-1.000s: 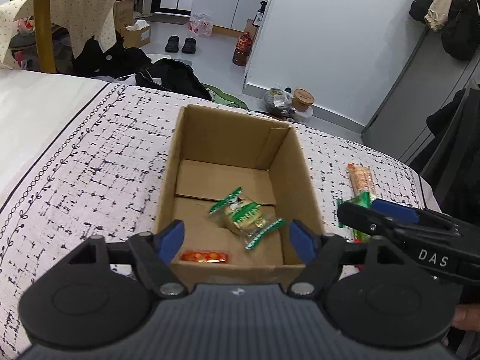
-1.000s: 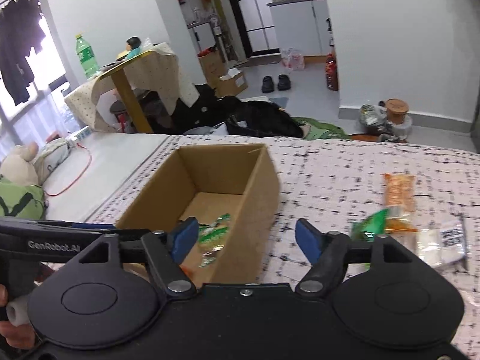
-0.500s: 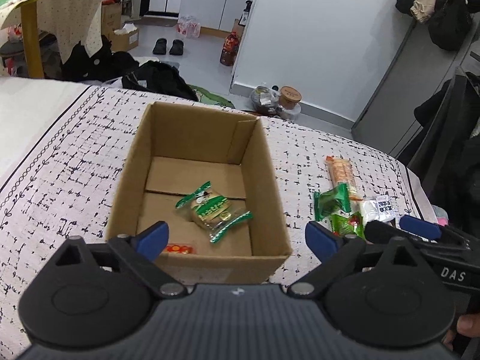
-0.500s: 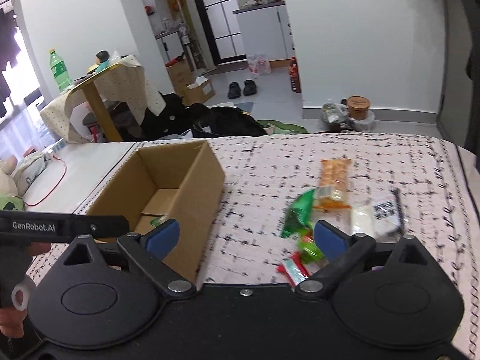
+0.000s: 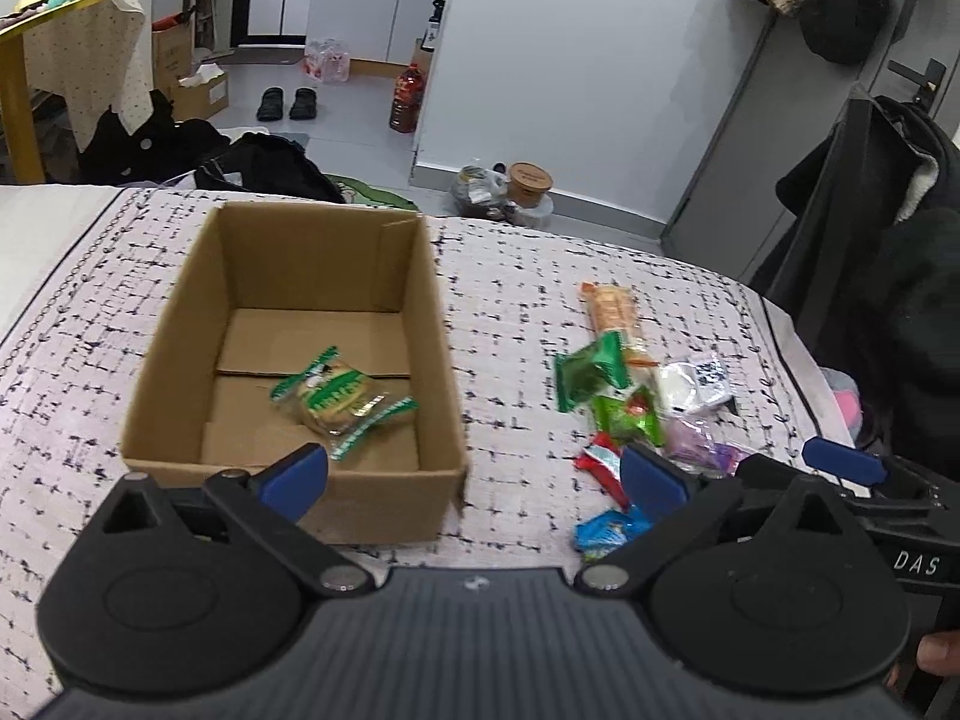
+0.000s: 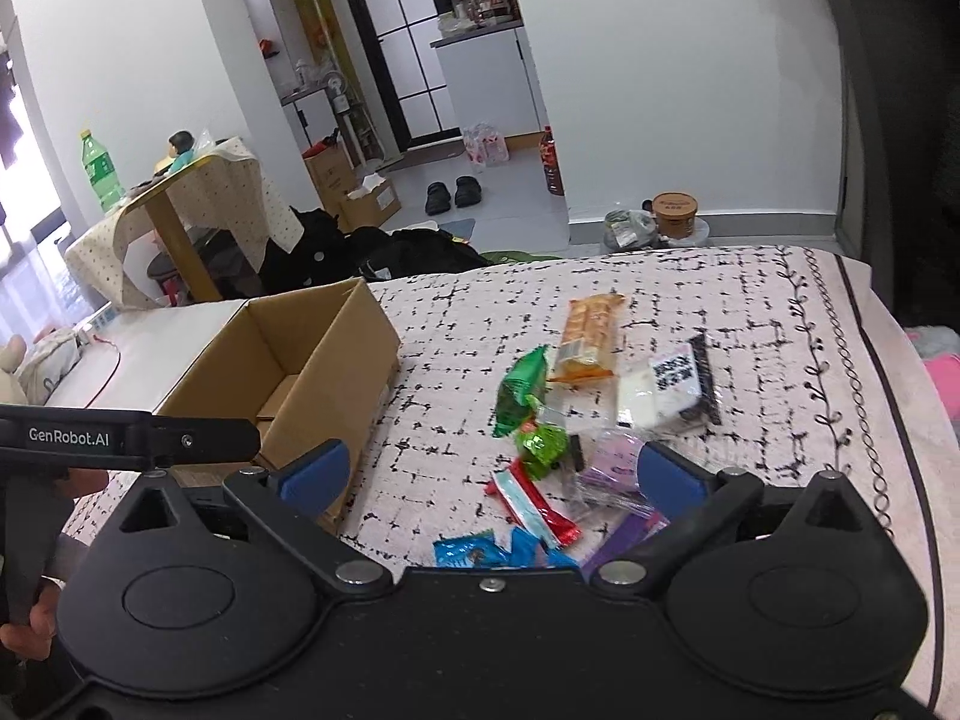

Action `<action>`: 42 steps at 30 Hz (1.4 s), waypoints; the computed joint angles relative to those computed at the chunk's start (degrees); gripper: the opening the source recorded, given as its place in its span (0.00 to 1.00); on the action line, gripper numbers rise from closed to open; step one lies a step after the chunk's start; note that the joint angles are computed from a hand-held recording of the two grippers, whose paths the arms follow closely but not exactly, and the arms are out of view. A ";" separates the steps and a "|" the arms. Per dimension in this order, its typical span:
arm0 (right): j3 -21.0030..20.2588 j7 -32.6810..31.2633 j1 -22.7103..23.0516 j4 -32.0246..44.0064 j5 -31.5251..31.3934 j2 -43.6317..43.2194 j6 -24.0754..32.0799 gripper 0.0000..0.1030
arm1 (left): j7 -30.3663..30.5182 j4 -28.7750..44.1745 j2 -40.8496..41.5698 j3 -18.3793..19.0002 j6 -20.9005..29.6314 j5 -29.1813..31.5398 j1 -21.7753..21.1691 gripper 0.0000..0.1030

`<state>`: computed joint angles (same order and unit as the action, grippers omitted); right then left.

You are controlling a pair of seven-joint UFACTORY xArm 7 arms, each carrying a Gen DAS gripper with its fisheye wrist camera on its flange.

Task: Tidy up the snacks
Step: 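Move the left tool back to the pile and grasp the blue snack packet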

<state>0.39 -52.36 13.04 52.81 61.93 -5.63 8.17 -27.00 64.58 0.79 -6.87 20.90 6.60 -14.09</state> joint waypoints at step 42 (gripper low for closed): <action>-1.48 8.85 -5.59 -3.69 -4.11 2.56 2.85 0.89 | -0.20 7.69 15.43 -1.05 -0.68 -5.21 -6.39 0.54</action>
<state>-1.09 -43.52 7.44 49.12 57.82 -3.08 11.02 -27.20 72.27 16.23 -7.92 20.22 1.39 -20.48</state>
